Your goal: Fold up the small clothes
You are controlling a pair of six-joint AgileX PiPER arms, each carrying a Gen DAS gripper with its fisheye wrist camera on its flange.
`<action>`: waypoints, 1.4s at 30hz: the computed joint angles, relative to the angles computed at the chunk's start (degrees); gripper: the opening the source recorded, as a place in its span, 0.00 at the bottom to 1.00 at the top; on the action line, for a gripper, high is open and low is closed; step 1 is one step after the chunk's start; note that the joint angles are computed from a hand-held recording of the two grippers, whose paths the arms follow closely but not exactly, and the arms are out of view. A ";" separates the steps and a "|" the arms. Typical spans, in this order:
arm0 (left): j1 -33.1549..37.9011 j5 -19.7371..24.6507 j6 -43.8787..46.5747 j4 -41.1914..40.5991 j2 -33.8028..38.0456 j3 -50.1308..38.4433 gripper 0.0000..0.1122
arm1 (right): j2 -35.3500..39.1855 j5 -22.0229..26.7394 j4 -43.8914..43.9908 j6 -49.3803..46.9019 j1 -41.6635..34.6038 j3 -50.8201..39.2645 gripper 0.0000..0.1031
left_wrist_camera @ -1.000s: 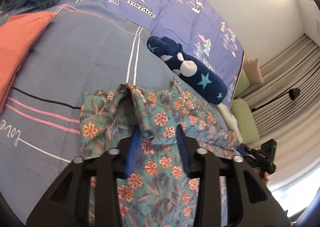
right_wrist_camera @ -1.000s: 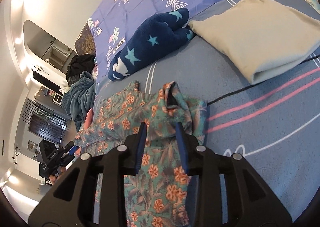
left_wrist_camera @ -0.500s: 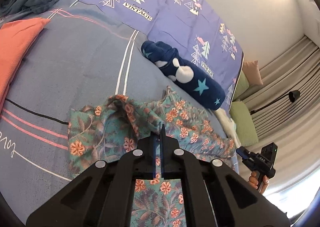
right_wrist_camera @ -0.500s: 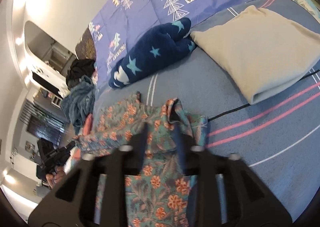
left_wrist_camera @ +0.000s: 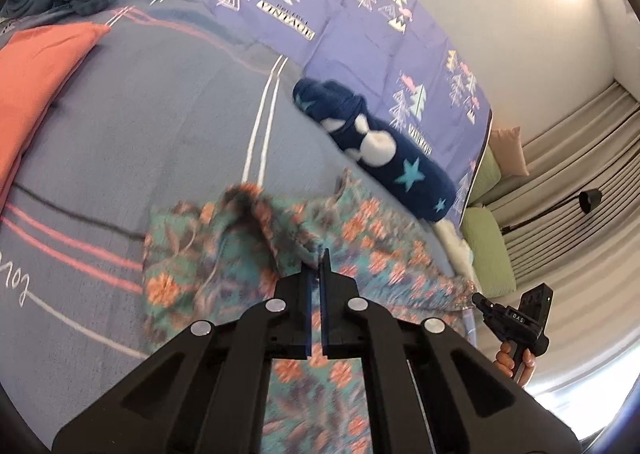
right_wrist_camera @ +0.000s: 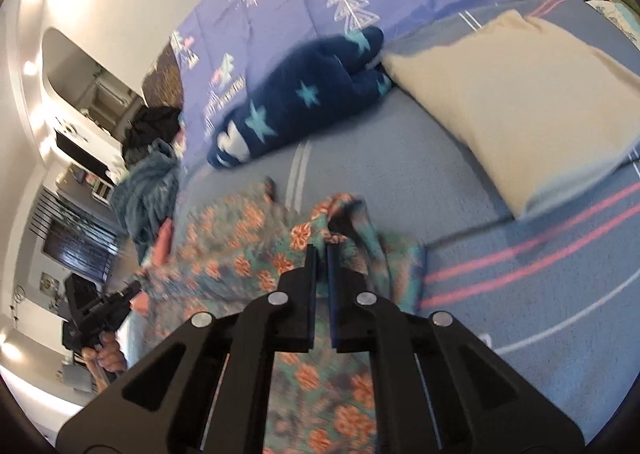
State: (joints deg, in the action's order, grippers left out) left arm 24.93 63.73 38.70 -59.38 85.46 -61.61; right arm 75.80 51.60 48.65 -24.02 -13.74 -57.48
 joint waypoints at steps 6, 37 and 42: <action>-4.83 -7.23 -13.17 0.27 7.20 -13.17 0.06 | 6.84 -8.10 -1.89 11.01 3.01 -11.42 0.20; -11.47 -18.04 -13.31 10.36 9.97 -16.63 0.02 | 9.17 -10.21 -6.02 5.30 4.13 -9.90 0.02; -16.22 -18.46 -26.26 26.46 16.26 -22.76 0.19 | 15.53 -10.13 -20.23 18.27 7.25 -12.67 0.14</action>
State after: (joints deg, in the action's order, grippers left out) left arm 8.71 45.27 12.44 -32.93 101.71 -84.37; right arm 91.32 41.47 28.42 -5.75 -6.49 -70.15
